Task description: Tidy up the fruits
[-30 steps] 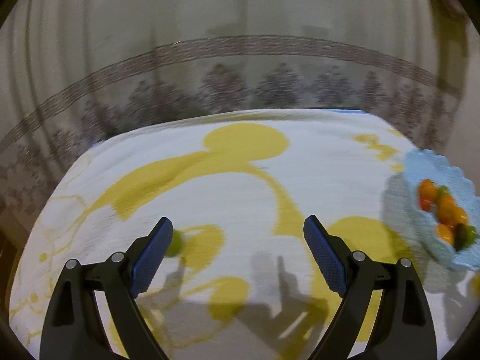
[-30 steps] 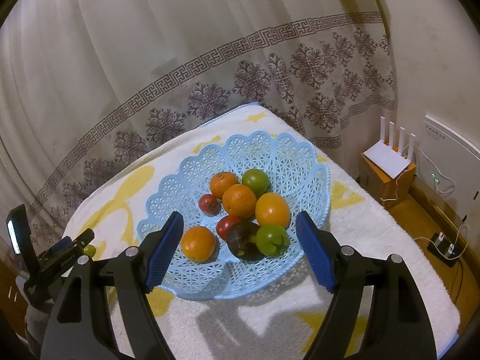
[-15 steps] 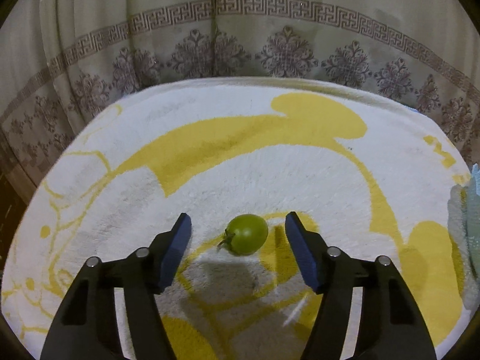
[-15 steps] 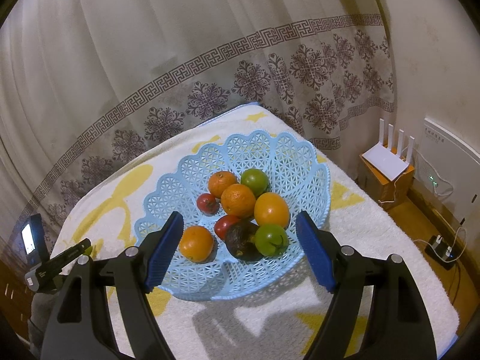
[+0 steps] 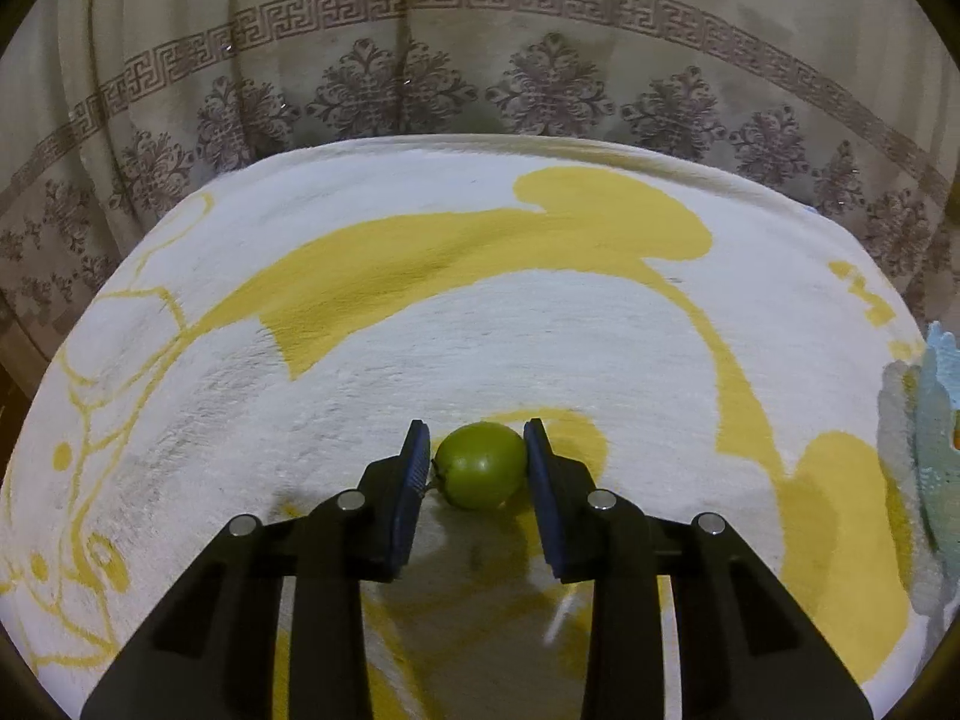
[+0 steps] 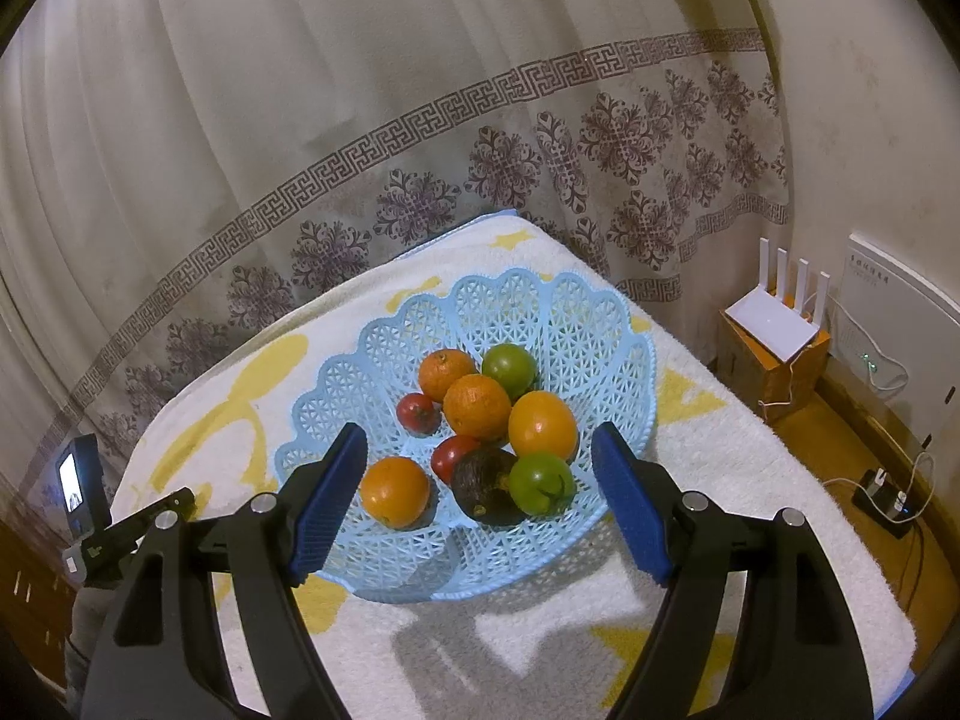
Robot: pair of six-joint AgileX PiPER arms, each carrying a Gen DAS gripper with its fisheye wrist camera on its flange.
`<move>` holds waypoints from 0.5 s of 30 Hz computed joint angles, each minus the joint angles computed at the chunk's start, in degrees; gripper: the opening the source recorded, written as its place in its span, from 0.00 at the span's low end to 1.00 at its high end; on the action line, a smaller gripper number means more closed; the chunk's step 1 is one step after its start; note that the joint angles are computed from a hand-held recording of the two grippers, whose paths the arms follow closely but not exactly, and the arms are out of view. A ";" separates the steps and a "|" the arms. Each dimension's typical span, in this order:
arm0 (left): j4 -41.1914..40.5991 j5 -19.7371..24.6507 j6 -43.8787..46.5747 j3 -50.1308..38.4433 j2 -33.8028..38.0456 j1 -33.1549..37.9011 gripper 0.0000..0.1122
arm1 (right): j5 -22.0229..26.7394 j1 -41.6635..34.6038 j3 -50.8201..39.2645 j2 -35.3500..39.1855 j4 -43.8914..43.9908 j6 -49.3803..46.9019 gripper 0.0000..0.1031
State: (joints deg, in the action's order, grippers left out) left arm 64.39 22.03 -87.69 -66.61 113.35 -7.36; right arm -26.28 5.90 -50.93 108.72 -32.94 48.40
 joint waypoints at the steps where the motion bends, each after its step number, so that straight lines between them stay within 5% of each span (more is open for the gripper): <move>1: 0.40 0.32 -0.23 0.02 -0.35 -0.74 0.29 | -0.07 -0.11 0.06 -0.10 -0.17 0.20 0.76; 15: 1.46 1.52 3.11 -2.30 -4.48 -12.09 0.26 | -0.86 -2.08 0.79 -1.31 -2.64 3.05 0.76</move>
State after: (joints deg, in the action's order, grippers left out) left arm 65.85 23.55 -84.57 -68.91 108.87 -19.45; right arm -27.15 3.82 -50.14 107.41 -35.58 51.45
